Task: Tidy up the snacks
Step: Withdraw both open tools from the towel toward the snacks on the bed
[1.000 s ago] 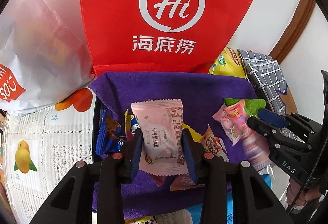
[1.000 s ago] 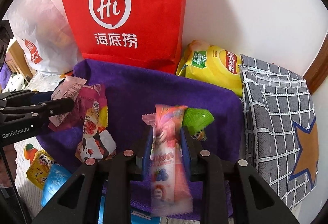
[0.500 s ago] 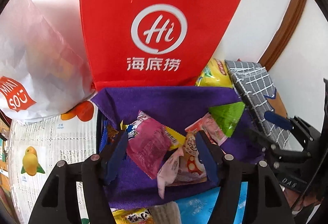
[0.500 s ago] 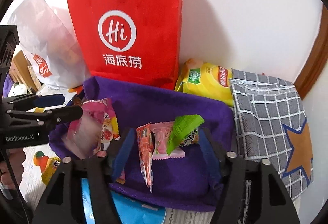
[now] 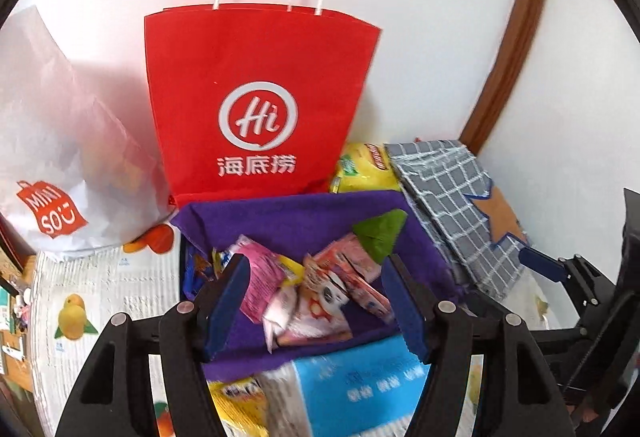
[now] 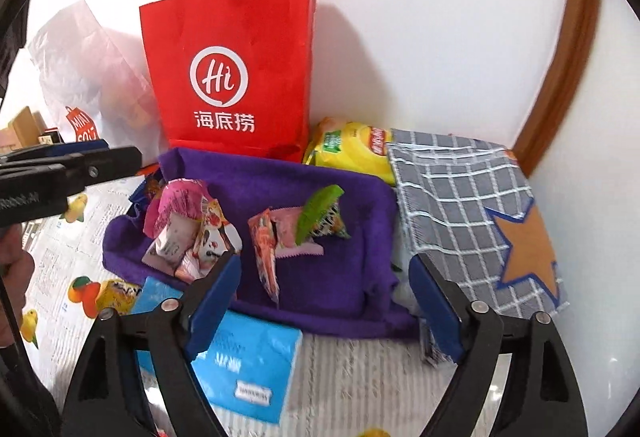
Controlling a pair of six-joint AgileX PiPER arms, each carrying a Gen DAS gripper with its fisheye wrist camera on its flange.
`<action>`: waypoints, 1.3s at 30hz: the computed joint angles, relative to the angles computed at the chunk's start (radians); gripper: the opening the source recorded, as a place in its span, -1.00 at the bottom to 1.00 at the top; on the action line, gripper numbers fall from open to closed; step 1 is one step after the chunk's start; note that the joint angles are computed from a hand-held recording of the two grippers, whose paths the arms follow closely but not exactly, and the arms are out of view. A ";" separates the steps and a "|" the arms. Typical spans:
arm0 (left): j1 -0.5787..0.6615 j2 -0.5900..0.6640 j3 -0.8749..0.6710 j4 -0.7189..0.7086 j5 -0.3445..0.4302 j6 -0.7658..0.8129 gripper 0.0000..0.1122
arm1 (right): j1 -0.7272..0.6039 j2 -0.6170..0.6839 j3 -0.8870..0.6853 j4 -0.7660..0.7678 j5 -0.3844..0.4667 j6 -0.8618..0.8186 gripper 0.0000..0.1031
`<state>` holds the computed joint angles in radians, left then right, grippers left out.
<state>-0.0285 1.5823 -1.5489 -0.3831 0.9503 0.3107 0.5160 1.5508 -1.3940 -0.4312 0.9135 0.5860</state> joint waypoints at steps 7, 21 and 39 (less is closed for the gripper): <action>0.011 -0.142 0.153 0.023 -0.032 -0.012 0.18 | 0.066 -0.128 0.138 -0.083 -0.029 0.123 0.67; 0.105 -0.389 0.406 0.091 0.028 -0.041 0.18 | 0.123 -0.279 0.355 0.125 -0.051 0.102 0.58; 0.304 -0.548 0.651 0.022 0.079 0.095 0.18 | 0.393 -0.268 0.543 0.302 -0.173 0.073 0.34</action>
